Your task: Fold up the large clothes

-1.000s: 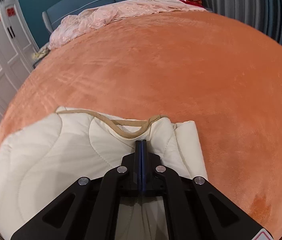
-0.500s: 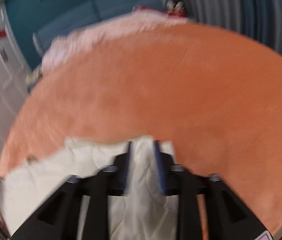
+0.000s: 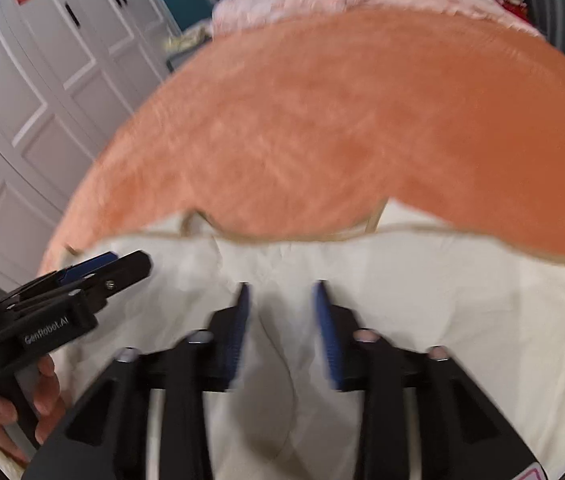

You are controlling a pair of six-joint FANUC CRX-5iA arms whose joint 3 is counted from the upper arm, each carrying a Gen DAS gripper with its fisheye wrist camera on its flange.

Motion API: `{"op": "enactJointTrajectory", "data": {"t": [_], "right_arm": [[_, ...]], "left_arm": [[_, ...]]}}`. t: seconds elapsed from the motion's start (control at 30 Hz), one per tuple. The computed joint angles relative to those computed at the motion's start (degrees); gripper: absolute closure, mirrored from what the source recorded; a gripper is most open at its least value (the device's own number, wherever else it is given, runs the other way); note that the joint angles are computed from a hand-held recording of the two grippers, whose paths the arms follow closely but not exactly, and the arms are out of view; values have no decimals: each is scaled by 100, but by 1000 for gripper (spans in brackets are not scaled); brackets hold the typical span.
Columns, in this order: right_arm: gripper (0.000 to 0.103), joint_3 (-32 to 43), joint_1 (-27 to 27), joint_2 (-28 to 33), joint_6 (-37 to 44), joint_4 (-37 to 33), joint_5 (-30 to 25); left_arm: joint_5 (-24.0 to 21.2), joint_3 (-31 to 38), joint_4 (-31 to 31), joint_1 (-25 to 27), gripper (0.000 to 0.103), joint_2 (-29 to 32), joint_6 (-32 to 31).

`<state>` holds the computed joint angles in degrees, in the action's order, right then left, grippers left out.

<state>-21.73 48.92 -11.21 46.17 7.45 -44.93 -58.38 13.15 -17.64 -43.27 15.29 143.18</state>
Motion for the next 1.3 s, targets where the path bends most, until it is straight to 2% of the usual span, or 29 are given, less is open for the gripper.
{"op": "enactJointTrajectory", "data": {"t": [0.07, 0.17, 0.27, 0.4, 0.7, 1.13, 1.27, 1.3], "right_arm": [[94, -95, -96, 70, 95, -103, 83], [103, -261, -344, 31, 194, -585, 396], [103, -362, -410, 71, 136, -724, 700], [103, -537, -230, 117, -320, -195, 890], [103, -652, -167, 233, -606, 166, 1095], [103, -997, -73, 241, -1540, 1071, 1472], [103, -1080, -135, 159, -1696, 1057, 1625], [103, -1172, -128, 88, -1969, 1271, 1649]], "left_arm": [[61, -39, -64, -21, 46, 128, 70], [223, -154, -288, -83, 46, 188, 220], [49, 28, -621, -241, 44, 345, 361], [-74, 180, -885, -355, 39, 484, 432], [-111, 267, -1086, -407, 35, 607, 488], [-243, 405, -1303, -518, 34, 708, 677], [-195, 366, -1254, -488, 34, 660, 695], [-135, 310, -1213, -464, 34, 604, 708]]}}
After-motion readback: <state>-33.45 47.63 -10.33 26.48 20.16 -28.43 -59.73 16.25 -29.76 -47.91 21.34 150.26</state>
